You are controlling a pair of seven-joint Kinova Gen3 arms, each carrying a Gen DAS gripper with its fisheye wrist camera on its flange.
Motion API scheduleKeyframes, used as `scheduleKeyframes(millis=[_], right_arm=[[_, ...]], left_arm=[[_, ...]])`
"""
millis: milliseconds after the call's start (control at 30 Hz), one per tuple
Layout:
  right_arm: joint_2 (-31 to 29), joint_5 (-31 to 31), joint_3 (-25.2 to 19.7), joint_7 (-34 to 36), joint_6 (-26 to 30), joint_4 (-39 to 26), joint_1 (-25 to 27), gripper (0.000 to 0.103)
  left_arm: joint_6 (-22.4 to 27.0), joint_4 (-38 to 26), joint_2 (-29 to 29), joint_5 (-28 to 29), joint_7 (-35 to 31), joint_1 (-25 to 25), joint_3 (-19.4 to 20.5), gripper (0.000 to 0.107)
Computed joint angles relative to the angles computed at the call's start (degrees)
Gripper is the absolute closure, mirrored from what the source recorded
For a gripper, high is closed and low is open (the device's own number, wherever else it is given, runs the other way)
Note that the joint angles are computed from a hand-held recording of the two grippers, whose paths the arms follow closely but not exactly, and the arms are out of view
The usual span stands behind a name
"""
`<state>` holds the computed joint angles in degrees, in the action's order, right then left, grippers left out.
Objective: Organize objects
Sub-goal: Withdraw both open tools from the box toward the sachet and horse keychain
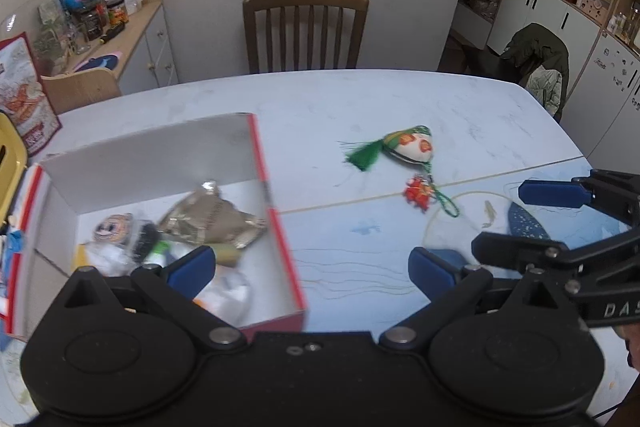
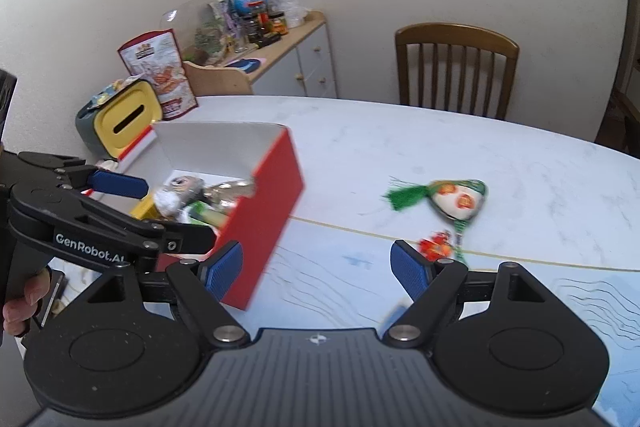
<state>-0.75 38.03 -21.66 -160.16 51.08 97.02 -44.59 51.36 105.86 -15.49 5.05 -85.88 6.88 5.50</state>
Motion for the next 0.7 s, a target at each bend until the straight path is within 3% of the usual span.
scheduleKeyframes(millis=[200,367,600,700], right_arm=[[-4.72,-4.87,1.54,5.15,-2.93,5.31,4.92,0.019],[-6.78,-9.54,3.23,12.33,-4.29,7.50,10.35,0.019],[-6.32,-14.15,5.90,20.57,-7.42,8.64,17.29,0.019],[-5.32,-16.18,7.28,23.83,-9.28,8.77,19.25,0.019]], left_arm=[[-3.14,-0.33,2.50,-3.99,8.92,0.90,6.21,0.005],[-4.22,-1.85,6.42,-11.23,18.32,3.22,10.67,0.005],[-6.00,-4.22,13.03,-16.41,24.60,8.61,9.90,0.005],[-8.24,-4.44,15.17,-15.97,24.65,10.40,7.98,0.005]])
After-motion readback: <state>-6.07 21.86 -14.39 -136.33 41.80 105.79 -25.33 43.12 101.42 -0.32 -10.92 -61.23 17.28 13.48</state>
